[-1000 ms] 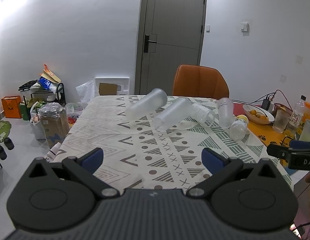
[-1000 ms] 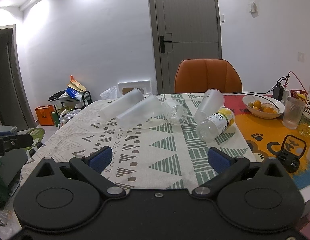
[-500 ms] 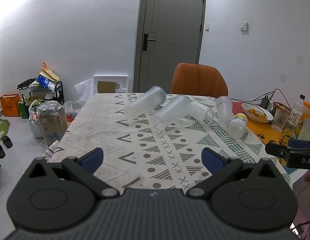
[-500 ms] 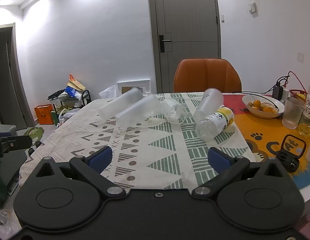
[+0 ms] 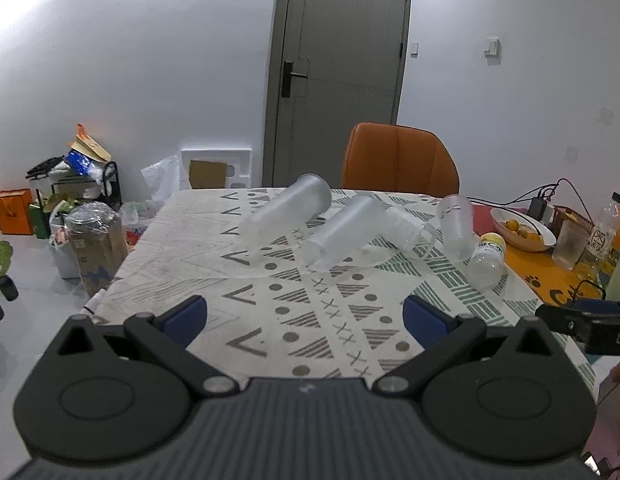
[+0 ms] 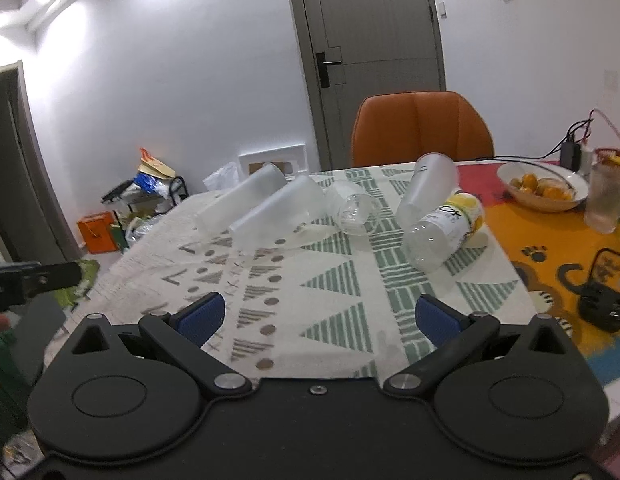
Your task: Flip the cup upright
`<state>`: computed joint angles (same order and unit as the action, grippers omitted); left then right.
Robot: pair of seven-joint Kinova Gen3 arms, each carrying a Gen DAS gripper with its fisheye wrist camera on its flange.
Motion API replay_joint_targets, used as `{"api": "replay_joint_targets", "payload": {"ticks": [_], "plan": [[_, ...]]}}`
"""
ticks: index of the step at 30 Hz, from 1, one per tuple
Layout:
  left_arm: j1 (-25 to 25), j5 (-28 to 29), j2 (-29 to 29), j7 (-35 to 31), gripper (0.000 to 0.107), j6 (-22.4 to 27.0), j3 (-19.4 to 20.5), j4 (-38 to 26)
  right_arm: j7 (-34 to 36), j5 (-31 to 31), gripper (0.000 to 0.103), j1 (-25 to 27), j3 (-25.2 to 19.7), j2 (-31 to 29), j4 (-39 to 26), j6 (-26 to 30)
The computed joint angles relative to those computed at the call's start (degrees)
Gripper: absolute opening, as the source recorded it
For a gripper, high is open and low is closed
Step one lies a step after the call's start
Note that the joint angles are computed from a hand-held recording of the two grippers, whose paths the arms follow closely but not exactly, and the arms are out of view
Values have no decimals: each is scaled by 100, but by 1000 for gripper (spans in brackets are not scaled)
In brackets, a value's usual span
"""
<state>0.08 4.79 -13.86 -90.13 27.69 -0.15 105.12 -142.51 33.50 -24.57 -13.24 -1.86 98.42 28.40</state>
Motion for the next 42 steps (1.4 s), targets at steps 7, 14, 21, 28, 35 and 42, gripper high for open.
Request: {"api": "replay_joint_targets", "payload": {"ticks": [7, 14, 21, 28, 35, 42], "plan": [[223, 750, 687, -896, 102, 105, -341, -538, 629, -706, 103, 77, 292, 339, -295, -182], [-71, 1608, 1376, -1675, 98, 290, -228, -1122, 1300, -1442, 103, 167, 571, 662, -479, -546], [-341, 1452, 2170, -1576, 91, 659, 127, -2020, 2058, -2277, 99, 298, 704, 1152, -965, -605], [-370, 1072, 3035, -1326, 82, 1155, 326, -3120, 2336, -2711, 86, 316, 824, 1781, -1727, -302], [-217, 565, 3978, -1239, 76, 1868, 412, -4448, 2797, -3422, 75, 544, 709, 2391, -2427, -12], [-111, 336, 4931, -1327, 73, 2829, 495, -6008, 2986, -3681, 75, 573, 753, 2759, -2889, 248]]}}
